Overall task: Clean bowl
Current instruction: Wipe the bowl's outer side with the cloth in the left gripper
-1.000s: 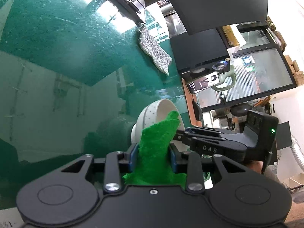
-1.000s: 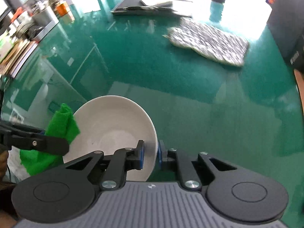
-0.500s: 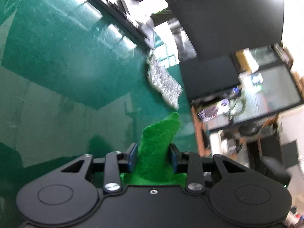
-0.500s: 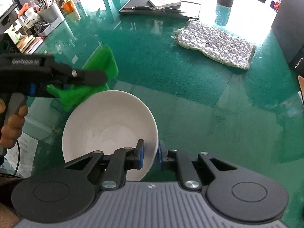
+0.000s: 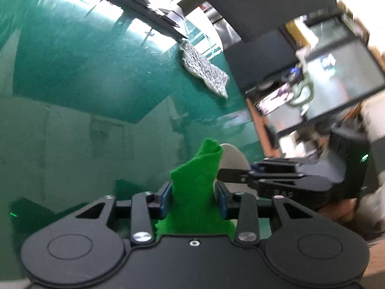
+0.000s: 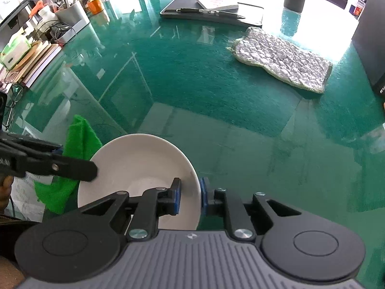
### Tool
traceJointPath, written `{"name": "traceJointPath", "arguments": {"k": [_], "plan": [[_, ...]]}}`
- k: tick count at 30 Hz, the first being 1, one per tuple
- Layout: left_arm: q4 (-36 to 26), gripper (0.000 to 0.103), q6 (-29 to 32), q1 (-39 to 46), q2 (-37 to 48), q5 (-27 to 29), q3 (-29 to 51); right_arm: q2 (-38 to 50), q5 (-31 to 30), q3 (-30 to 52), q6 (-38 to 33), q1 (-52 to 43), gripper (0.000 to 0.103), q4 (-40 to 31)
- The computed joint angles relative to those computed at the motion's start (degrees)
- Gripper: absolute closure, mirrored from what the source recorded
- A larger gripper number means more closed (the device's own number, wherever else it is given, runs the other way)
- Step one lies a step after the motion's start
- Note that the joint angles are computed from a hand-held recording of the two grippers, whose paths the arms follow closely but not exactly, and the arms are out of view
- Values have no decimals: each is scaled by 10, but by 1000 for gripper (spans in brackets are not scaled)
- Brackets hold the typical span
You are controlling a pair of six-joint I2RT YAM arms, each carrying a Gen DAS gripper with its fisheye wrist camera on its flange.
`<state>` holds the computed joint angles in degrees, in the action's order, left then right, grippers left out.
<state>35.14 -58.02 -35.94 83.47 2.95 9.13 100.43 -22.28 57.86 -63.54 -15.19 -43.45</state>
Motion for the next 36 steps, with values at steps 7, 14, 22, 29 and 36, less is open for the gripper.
{"name": "traceJointPath", "arguments": {"k": [7,14,22,29,36], "plan": [[-14,67,71,45,9,2,48,0,-2,-1,3,6,87,6],[-199,74,107,79,-137,-48,20,9,0,8,23,11,87,38],[-213,82,147,-25,-53,-124,77,9,6,7,21,17,87,42],[-184,16,65,24,-115,-75,14,7,6,4,25,15,86,46],[-169,90,44,31,-136,-32,-15,5,5,1,31,17,85,52]]}}
